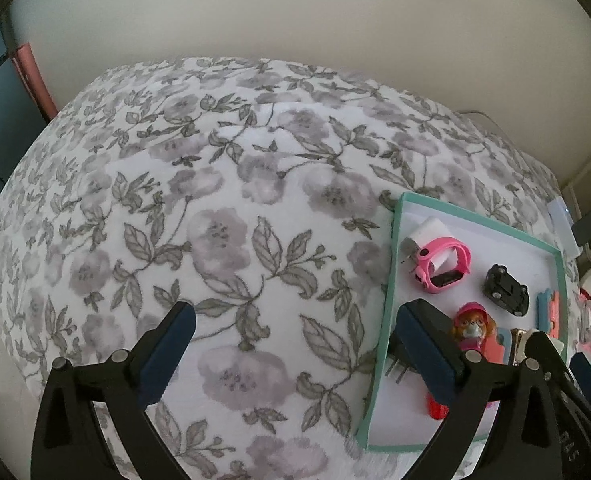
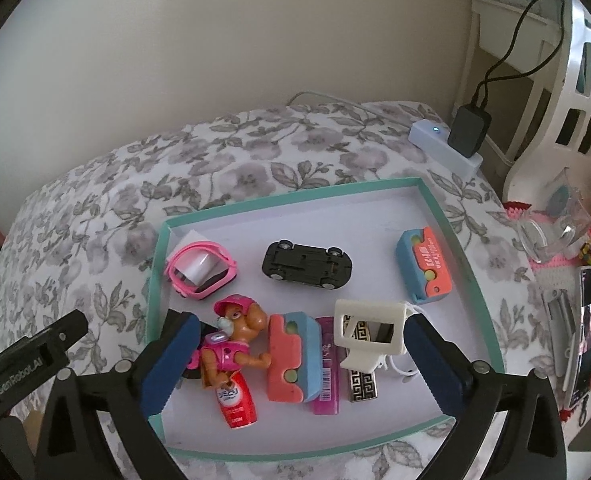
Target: Organize rigid objects
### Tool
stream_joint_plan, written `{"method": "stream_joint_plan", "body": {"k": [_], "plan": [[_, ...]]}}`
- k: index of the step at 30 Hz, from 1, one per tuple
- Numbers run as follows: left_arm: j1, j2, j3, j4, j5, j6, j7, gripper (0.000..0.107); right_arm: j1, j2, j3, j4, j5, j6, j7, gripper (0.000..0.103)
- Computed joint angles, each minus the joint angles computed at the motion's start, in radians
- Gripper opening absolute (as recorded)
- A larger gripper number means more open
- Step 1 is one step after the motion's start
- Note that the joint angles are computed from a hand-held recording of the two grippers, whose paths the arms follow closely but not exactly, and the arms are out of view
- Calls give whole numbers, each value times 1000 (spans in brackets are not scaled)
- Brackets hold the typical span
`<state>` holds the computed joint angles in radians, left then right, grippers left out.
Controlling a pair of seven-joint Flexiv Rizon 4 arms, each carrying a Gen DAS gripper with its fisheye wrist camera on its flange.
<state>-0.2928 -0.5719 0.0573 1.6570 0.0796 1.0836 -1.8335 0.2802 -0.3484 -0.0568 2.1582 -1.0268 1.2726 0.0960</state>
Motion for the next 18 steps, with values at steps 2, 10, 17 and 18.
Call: {"method": "stream_joint_plan", "body": {"k": [2,10,17,18], "plan": [[8,12,-5,16,-2,18,10,101,2,3,4,2,2,-4,-2,103],[31,61,-21,82,-19,79,57,101,4,24,22,17,9,-13,-2,103],[38,91,-27,125,-35,110,104,101,7,50,41,37,5,-40,1,103],[36,96,-26,130,-34,113,108,101,6,53,44,39,6,-42,-2,103]]}}
